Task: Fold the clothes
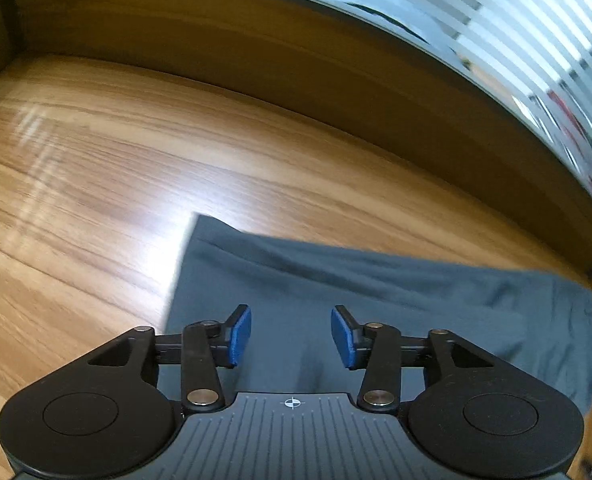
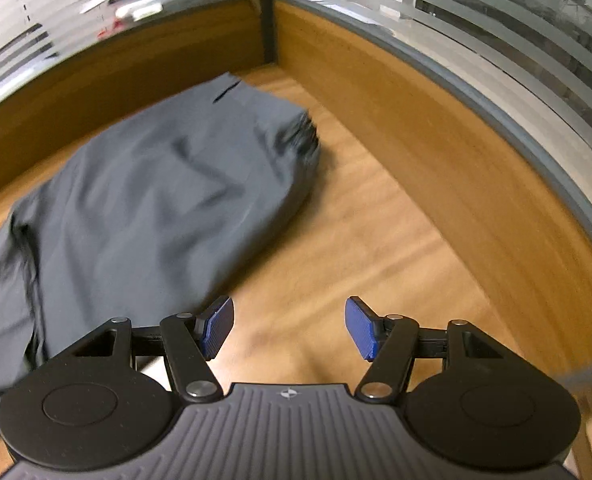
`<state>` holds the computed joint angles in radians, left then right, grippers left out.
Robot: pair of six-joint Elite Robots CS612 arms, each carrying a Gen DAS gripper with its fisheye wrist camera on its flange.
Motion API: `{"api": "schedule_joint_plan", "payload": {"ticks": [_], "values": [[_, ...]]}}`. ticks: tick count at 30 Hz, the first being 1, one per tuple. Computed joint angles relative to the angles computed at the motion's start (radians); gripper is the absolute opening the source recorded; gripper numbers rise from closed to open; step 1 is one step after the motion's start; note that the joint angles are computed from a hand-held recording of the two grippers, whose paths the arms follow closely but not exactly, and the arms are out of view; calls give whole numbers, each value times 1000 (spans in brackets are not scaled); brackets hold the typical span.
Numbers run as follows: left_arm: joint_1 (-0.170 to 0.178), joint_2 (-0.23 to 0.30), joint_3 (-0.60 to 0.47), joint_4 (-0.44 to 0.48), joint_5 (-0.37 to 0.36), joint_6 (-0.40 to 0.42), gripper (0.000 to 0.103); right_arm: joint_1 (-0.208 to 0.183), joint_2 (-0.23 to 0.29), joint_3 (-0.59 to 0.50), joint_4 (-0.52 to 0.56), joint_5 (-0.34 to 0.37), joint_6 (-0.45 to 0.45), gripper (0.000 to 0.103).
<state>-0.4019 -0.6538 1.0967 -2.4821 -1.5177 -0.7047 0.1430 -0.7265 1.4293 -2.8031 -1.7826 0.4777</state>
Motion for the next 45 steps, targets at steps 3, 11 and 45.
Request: {"api": "schedule_joint_plan", "payload": {"ticks": [3, 11, 45], "values": [[-21, 5, -14, 27, -29, -10, 55, -30, 38, -62, 11, 28, -29, 68], [-58, 6, -26, 88, -127, -17, 63, -79, 152, -243, 86, 109, -86, 60], [-82, 16, -2, -94, -222, -138, 68, 76, 149, -234, -154, 339, -1284, 5]]}}
